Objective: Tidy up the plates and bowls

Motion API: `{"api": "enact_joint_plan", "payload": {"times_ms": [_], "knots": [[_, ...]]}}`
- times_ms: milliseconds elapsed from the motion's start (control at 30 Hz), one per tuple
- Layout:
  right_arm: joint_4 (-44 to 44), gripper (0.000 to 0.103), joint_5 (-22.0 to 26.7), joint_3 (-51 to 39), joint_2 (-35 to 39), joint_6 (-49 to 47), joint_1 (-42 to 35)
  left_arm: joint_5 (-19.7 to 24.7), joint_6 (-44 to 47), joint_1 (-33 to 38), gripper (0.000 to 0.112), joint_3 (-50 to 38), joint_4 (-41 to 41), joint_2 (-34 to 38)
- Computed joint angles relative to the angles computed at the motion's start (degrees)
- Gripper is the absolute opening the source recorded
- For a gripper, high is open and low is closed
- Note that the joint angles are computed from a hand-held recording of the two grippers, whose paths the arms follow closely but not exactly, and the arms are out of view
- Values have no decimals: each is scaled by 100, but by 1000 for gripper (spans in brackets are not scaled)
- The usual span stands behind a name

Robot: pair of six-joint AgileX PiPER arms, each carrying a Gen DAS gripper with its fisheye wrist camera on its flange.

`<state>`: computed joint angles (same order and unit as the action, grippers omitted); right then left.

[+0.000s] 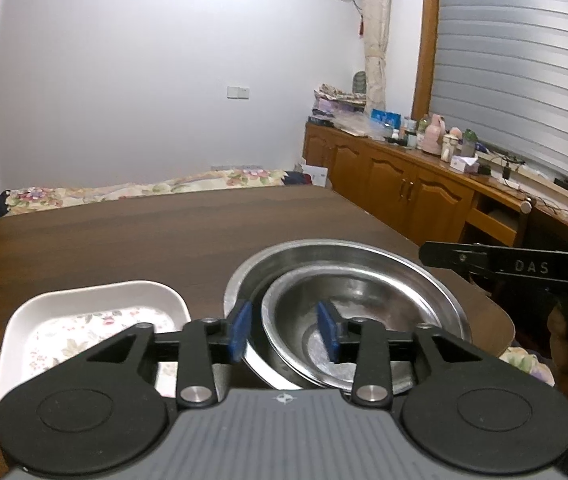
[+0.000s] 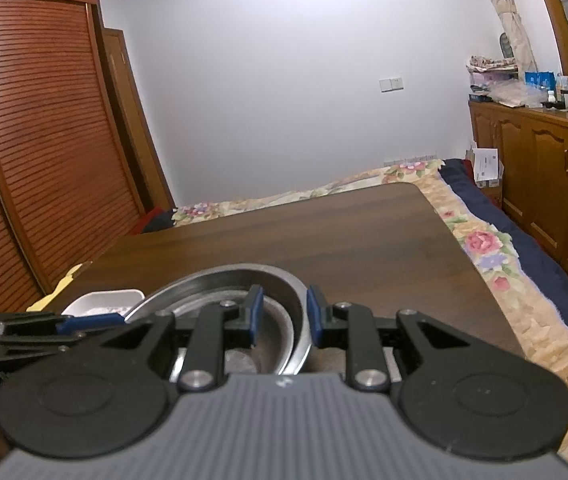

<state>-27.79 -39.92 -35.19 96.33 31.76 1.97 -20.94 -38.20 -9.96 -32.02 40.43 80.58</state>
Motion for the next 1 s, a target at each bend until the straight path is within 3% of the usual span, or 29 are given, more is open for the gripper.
{"api": "enact_joint_plan", "payload": {"times_ms": [100,367,500,667,833,1000], "knots": [[199,42,-87,56,-18,-301,5,-146,711,-47,75,111,-782,-41],[451,97,-506,-4,366,-1033,-24,-574,2174,-233,97,270,-2438,150],[417,103,-736,-110,644,-1130,-46,-702,3367,-547,100,348,-3750,248],[55,103,-997,-244,933,-1009,-73,-684,3723,-700,100,383,-4425,303],[-54,103,-1017,-321,1078,-994,-51,-597,3909,-839,100,328,-4752,391],[-99,103,-1091,-280,1104,-838,-100,-508,3779,-885,98,296,-4559,435]]}}
